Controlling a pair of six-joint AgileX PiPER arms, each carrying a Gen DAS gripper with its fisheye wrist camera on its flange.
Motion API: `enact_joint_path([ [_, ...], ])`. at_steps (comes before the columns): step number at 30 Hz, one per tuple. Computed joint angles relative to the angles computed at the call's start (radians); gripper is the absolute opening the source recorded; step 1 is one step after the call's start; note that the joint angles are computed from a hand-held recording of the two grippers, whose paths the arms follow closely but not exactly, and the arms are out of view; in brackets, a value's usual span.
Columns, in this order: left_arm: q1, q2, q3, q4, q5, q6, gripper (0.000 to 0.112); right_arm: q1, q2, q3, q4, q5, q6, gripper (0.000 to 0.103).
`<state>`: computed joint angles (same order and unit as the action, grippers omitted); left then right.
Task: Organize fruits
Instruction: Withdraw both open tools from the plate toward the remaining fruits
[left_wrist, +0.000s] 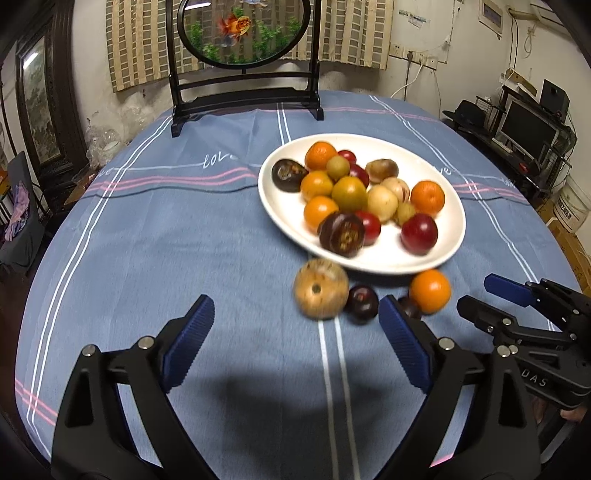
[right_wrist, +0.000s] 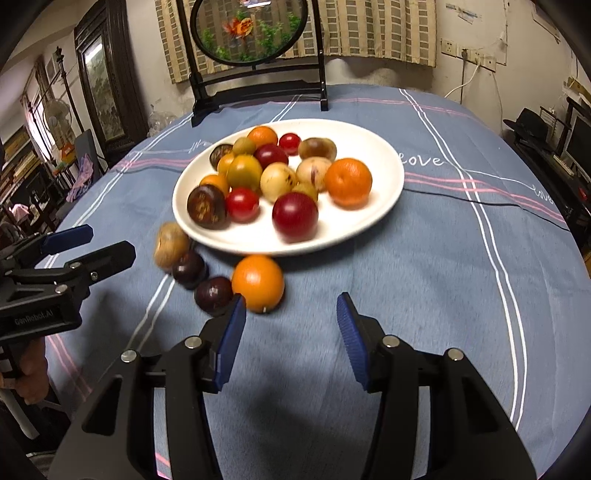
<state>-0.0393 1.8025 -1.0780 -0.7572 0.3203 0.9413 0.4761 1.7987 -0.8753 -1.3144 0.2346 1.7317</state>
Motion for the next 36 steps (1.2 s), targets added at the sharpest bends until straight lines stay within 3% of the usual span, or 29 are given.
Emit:
enact_joint_path([
  [12, 0.026, 0.03, 0.008, -0.002, 0.008, 0.014, 0.092, 0.02, 0.06, -0.013, 0.099, 0.012, -0.104, 0.052],
  [29, 0.028, 0.097, -0.044, 0.035, 0.047, -0.004, 0.092, 0.011, 0.16, -0.174, 0.379, 0.058, -0.44, 0.053],
  [36, 0.028, 0.128, -0.072, 0.067, 0.06, -0.029, 0.092, -0.004, 0.2, -0.255, 0.544, 0.064, -0.629, 0.046],
])
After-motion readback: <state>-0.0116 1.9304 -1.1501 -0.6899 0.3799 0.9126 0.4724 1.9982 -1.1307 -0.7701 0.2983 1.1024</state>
